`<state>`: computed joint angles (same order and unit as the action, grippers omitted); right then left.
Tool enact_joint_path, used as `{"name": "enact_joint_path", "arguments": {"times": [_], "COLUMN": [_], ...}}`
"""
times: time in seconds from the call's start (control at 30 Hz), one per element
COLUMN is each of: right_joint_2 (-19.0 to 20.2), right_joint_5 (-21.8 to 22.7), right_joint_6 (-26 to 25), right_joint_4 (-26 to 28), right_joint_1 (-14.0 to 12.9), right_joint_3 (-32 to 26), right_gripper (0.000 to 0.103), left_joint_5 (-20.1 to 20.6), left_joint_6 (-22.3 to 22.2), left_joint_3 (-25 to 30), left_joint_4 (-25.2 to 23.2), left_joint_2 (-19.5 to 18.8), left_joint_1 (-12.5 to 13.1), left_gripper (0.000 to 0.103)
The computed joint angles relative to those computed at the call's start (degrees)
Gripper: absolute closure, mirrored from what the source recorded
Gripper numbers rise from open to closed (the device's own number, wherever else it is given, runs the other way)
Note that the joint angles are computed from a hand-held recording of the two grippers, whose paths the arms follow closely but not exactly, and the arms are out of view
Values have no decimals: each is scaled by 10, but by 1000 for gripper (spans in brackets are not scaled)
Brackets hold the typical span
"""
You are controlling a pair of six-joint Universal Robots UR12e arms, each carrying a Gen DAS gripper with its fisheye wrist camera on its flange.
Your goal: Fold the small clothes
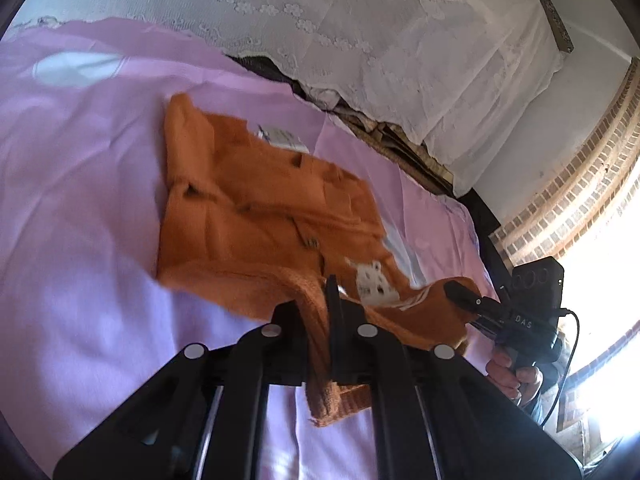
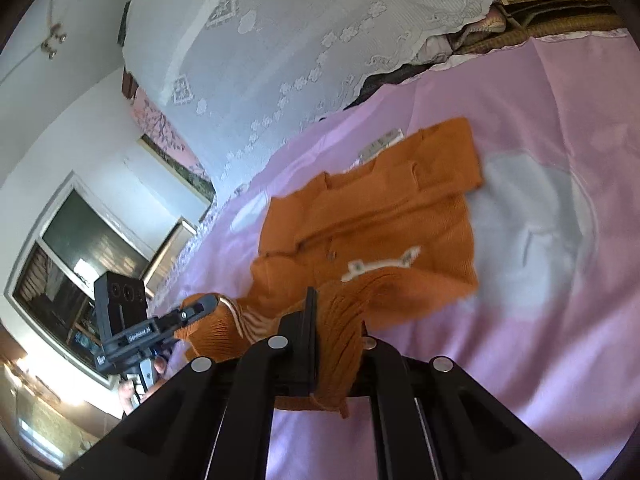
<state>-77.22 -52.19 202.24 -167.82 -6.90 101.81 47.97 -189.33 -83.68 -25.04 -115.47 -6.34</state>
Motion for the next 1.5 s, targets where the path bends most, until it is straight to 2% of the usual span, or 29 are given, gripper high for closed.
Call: {"name": "enact_joint_path", "arguments": {"times": [0.2, 0.37, 0.53, 0.63, 0.73, 0.8, 0.93, 1.1, 1.2, 1.27, 1.33, 1.4, 1.43, 1.47, 1.5], "right_joint_2": [42, 77, 115, 141, 165, 181, 195, 191, 191, 190, 183, 175, 172, 168, 164], "right_joint_5": [18, 15, -4, -29, -56, -58, -64, -83, -88, -76, -74, -82, -83, -87, -92], "right_joint_6": [62, 85, 99, 120, 130, 138, 125, 93, 84, 97, 107, 106, 105, 105, 106], "right_joint_4": [-11, -18, -17, -18, -5, 12, 51, 49, 53, 52, 38, 29, 26, 21, 14], "right_joint_1": [-7, -5, 2, 5, 6, 4, 3, 8, 10, 7, 4, 1, 0, -1, -2], "right_joint_3": [-46, -91, -147, -182, -213, -226, -234, -233, -234, -232, -221, -213, -210, -206, -202], "right_gripper": [98, 98, 98, 98, 98, 98, 98, 98, 94, 85, 78, 76, 76, 76, 76], "left_joint_5": [11, 29, 55, 81, 106, 103, 108, 115, 119, 128, 144, 154, 160, 169, 200], "left_joint_6": [-24, -49, -66, -82, -92, -101, -96, -78, -81, -81, -74, -75, -79, -83, -87], "left_joint_3": [51, 100, 158, 196, 234, 251, 264, 259, 260, 258, 255, 244, 236, 231, 220], "left_joint_4": [-5, -10, -17, -26, -51, -67, -98, -85, -94, -95, -97, -76, -59, -47, -23], "left_joint_2": [-30, -59, -93, -117, -144, -160, -174, -169, -170, -169, -165, -158, -153, -150, -142], "left_joint_1": [-2, -7, -11, -13, -16, -14, -14, -16, -16, -17, -20, -20, -20, -21, -24], "left_gripper": [97, 97, 97, 97, 97, 97, 97, 97, 96, 94, 87, 64, 57, 45, 33]}}
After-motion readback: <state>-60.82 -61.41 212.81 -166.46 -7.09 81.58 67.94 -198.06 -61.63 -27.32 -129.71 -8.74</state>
